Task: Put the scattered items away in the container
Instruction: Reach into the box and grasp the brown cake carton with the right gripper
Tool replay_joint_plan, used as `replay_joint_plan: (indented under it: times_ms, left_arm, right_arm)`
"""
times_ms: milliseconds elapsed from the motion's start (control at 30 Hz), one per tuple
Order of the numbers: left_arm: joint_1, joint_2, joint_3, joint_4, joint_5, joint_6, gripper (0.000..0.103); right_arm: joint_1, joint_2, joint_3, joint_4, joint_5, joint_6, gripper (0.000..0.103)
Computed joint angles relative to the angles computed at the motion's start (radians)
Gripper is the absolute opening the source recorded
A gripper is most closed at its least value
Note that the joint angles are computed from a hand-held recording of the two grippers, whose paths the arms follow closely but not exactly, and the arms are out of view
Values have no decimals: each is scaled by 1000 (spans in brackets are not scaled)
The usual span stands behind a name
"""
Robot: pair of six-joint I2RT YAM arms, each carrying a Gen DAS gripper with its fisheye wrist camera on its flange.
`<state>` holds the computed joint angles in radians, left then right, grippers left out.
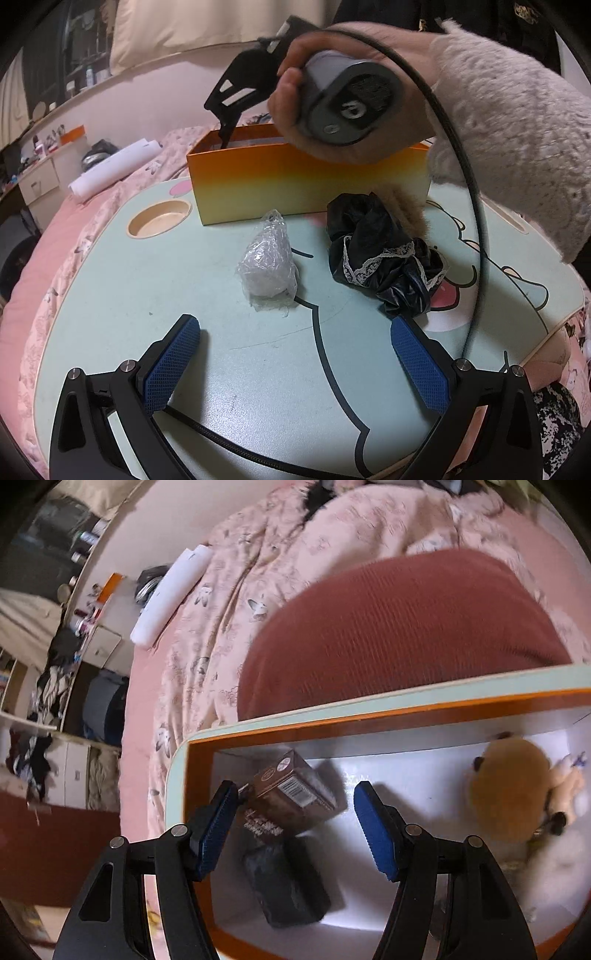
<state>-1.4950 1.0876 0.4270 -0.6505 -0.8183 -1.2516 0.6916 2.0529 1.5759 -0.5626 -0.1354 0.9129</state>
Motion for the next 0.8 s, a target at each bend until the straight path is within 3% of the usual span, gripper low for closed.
replay_joint_plan:
  times_ms: [167,233,267,400,800]
  left_arm:
    - [9,-6,-2,8,2,15,103]
    - [8,-7,-3,8,2,14,103]
    - [8,-8,-4,8,2,16,103]
    - [8,-11,-6,8,2,17,103]
    - [10,-18,-11,15,4,26,103]
  right_arm:
    - [-4,12,9,-7,-7,-17,63]
    - [-7,11,16,-37,-6,-32,49]
    - [-9,9,13,-39,-12,-38,48]
    - [2,-10,18,-60,26,-161,48]
    - [90,177,364,-373,216,-353,50]
